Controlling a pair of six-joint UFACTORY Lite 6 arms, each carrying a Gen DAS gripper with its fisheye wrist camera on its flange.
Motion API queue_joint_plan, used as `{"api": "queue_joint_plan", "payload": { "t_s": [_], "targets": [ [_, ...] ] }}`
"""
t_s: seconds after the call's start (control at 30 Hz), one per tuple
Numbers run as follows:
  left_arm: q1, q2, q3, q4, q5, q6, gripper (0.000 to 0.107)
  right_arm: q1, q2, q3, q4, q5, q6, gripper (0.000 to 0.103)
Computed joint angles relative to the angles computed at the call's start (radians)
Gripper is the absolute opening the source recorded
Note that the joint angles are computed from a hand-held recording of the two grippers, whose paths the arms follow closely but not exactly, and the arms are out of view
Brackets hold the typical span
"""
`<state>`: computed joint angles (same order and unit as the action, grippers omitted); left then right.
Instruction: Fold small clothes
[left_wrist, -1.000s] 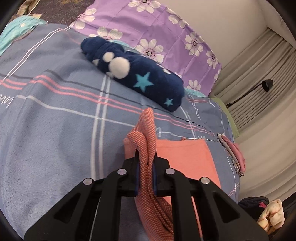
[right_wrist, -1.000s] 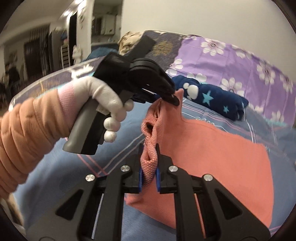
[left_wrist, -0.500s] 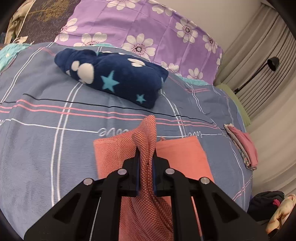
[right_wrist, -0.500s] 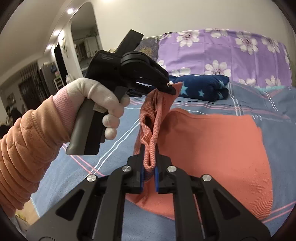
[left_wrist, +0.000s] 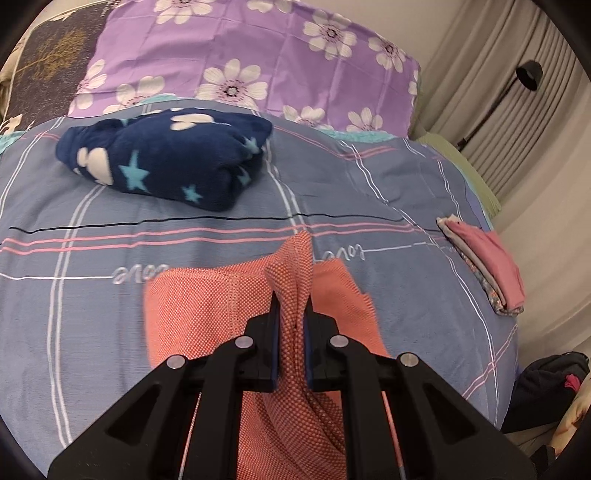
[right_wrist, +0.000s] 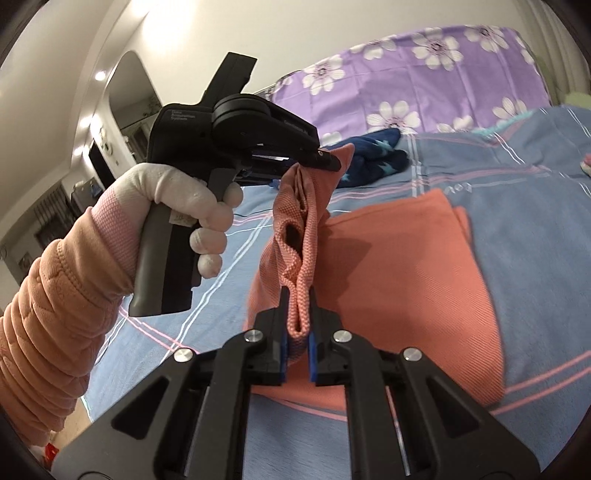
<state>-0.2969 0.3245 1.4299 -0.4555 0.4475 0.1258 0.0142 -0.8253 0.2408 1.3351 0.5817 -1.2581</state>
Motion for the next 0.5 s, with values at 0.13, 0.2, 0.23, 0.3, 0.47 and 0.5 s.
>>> {"api": "queue_joint_plan", "payload": {
  "t_s": [0.13,0.2,0.23,0.3,0.47,0.5],
  "targets": [
    [-0.061,0.079,0.079,0.086,0.003,-0.103,0.009,-0.187,0.038,-0.015,0.021,0.140,-0.087,0.008],
    [-0.088,0.124,0.126,0.129,0.011,-0.154,0.009,-0.270,0.055,-0.017,0.017,0.199,-0.116,0.007],
    [-0.100,0.148,0.151,0.147,0.015,-0.177,0.009,-0.302,0.066,-0.016,0.016,0.220,-0.129,0.007],
    [-0.116,0.179,0.182,0.171,0.019,-0.206,0.009,-0.374,0.104,-0.006,0.014,0.264,-0.160,0.007],
    [-0.165,0.279,0.302,0.282,0.053,-0.326,0.009,-0.524,0.216,0.022,0.011,0.357,-0.232,0.007],
    [-0.175,0.295,0.322,0.298,0.058,-0.342,0.009,-0.542,0.229,0.025,0.009,0.369,-0.240,0.007]
  ]
}}
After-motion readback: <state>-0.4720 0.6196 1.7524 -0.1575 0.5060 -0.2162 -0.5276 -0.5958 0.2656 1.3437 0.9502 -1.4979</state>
